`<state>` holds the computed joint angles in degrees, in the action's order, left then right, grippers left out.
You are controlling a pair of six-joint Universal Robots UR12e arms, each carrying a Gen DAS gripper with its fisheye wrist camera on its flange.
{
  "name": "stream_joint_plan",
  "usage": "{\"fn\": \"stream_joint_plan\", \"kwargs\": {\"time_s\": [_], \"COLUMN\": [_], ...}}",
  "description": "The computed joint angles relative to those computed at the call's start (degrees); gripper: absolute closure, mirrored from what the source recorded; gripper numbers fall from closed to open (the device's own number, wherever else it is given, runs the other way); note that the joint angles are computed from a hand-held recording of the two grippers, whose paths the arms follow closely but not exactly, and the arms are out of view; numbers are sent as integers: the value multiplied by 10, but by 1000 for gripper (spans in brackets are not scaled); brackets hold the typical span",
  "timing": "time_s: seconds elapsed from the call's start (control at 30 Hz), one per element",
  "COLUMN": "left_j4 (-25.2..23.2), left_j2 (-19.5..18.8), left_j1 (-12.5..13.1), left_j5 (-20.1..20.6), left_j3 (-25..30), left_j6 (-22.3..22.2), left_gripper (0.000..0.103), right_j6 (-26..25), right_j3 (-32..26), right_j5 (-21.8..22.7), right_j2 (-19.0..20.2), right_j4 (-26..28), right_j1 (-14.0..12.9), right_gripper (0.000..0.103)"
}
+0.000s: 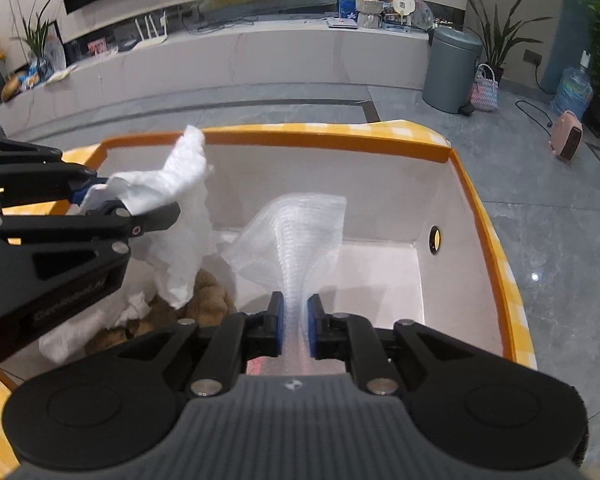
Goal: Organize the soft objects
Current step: 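Carry the bag and towel over the orange box and open both tools, then return both tools to the table and lower them toward the remaining items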
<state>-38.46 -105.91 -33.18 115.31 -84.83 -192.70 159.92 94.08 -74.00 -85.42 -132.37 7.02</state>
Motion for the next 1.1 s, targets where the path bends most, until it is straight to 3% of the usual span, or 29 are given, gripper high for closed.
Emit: {"fn": "stream_joint_plan", "kwargs": {"time_s": [0.03,0.07,0.13,0.27,0.33,0.5,0.7,0.87,1.1], "left_j4": [2,9,39,107,122,121,160,195,210], "left_j2": [3,6,7,19,27,49,77,99,128], "left_j1": [0,-1,-2,-8,-9,-7,-21,-37,-70], "left_j5": [1,1,3,13,9,-18,-9,13,90], "left_j3": [-3,-7,-11,-28,-31,-35,-58,-88,-135], "left_j6": [-4,-5,-2,6,1,-36,-56,-72,-88], "left_gripper": [68,54,38,16,14,14,14,14,14], "right_j6": [-3,-5,-8,-11,-7,0,15,32,66], "right_j3": [0,2,4,10,13,18,42,79,147], "right_j5": [-6,-8,-16,-13,-12,-17,-12,7,15], "right_j2": [-1,-4,-8,-22,-29,-49,-85,-124,-173], "right_j4": [1,3,-1,-8,-15,-26,-64,-114,-192], "right_j1": [2,3,5,5,5,7,11,14,22], "right_gripper": [90,80,64,44,37,33,24,17,17]}}
